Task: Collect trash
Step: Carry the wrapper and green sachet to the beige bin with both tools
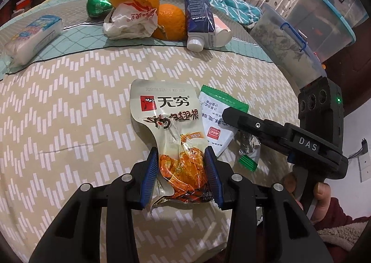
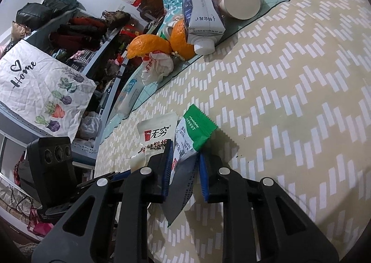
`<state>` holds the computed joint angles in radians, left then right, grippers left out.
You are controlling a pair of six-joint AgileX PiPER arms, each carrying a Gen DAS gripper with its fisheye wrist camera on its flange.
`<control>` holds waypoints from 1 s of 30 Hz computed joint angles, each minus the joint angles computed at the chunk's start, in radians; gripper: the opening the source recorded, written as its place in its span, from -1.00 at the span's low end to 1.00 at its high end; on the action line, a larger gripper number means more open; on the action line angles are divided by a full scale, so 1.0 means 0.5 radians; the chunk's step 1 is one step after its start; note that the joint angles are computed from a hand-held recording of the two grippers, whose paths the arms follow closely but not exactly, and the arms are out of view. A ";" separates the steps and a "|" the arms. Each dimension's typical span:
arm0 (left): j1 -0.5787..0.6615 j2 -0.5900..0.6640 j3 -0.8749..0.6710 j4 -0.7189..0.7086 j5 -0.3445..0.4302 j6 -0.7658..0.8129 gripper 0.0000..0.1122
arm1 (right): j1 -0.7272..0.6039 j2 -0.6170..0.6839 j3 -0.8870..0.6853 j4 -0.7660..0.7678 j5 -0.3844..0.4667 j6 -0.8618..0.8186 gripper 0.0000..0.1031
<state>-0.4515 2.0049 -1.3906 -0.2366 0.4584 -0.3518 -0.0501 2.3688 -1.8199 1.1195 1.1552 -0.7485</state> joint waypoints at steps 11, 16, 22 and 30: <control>0.056 -0.057 0.120 -0.301 -0.085 0.269 -0.30 | 0.036 -0.043 0.048 -0.043 -0.095 -0.003 -0.57; 0.090 -0.074 0.156 -0.453 -0.097 0.390 -0.29 | 0.040 -0.045 0.051 -0.046 -0.106 -0.005 -0.56; 0.138 -0.115 0.229 -0.617 -0.133 0.511 -0.07 | 0.044 -0.049 0.058 -0.044 -0.121 -0.011 -0.56; 0.125 -0.073 0.173 -0.619 -0.127 0.507 -0.10 | 0.059 -0.052 0.063 -0.057 -0.162 -0.014 -0.62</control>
